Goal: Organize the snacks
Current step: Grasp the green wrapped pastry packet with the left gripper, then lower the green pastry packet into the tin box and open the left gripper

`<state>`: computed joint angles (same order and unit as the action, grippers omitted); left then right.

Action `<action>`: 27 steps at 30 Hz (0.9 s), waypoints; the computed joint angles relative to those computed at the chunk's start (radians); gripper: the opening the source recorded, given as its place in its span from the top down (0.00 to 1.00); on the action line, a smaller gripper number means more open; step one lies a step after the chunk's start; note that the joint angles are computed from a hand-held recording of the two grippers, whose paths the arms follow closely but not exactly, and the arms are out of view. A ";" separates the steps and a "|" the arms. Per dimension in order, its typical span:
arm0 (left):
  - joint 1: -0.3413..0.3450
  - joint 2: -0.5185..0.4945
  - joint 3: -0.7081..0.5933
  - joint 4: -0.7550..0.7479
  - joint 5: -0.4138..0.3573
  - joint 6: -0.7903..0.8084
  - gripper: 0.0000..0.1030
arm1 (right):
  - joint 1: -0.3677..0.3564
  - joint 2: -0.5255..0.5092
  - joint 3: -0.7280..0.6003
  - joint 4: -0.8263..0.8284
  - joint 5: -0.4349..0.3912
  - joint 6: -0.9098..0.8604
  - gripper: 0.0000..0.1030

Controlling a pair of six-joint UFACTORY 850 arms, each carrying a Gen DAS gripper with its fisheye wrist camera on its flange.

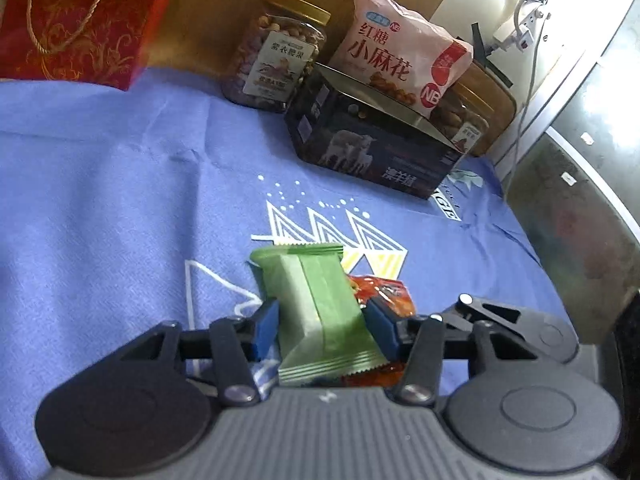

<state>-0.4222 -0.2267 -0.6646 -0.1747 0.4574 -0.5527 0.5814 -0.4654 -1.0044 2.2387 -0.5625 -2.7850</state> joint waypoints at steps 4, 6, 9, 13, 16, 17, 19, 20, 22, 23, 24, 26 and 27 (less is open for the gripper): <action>-0.007 0.014 0.001 -0.017 0.002 0.001 0.57 | -0.012 0.010 0.027 0.100 -0.044 -0.102 0.73; -0.019 0.018 -0.011 -0.064 0.004 0.053 0.57 | -0.026 0.016 0.035 0.110 -0.078 -0.092 0.74; -0.026 0.021 -0.041 -0.099 0.010 0.107 0.57 | -0.033 0.031 0.057 0.214 -0.138 -0.189 0.74; -0.020 -0.001 -0.121 -0.095 0.000 0.169 0.57 | -0.054 0.034 0.049 0.311 -0.204 -0.280 0.74; -0.017 -0.042 -0.210 -0.144 -0.011 0.287 0.57 | -0.079 0.011 -0.006 0.332 -0.216 -0.276 0.74; -0.016 -0.061 -0.244 -0.172 -0.013 0.333 0.57 | -0.087 -0.001 -0.032 0.334 -0.216 -0.271 0.74; -0.011 -0.099 -0.311 -0.226 -0.020 0.420 0.57 | -0.103 -0.038 -0.102 0.323 -0.210 -0.236 0.74; -0.006 -0.120 -0.344 -0.247 -0.024 0.458 0.57 | -0.112 -0.056 -0.137 0.309 -0.202 -0.206 0.74; 0.009 -0.171 -0.418 -0.285 -0.032 0.522 0.57 | -0.128 -0.101 -0.223 0.261 -0.171 -0.126 0.74; 0.017 -0.197 -0.455 -0.305 -0.038 0.547 0.57 | -0.136 -0.132 -0.282 0.223 -0.147 -0.070 0.74; 0.025 -0.222 -0.489 -0.328 -0.046 0.572 0.57 | -0.140 -0.161 -0.328 0.193 -0.132 -0.026 0.74; 0.038 -0.274 -0.558 -0.419 -0.058 0.665 0.59 | -0.149 -0.231 -0.446 0.094 -0.093 0.104 0.74; 0.044 -0.302 -0.592 -0.484 -0.062 0.728 0.59 | -0.154 -0.271 -0.516 0.023 -0.069 0.194 0.74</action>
<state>-0.3782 -0.5285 -1.2566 -0.6585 0.3955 0.1751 0.4275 -0.7367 -1.5208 2.2619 -0.6313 -2.5906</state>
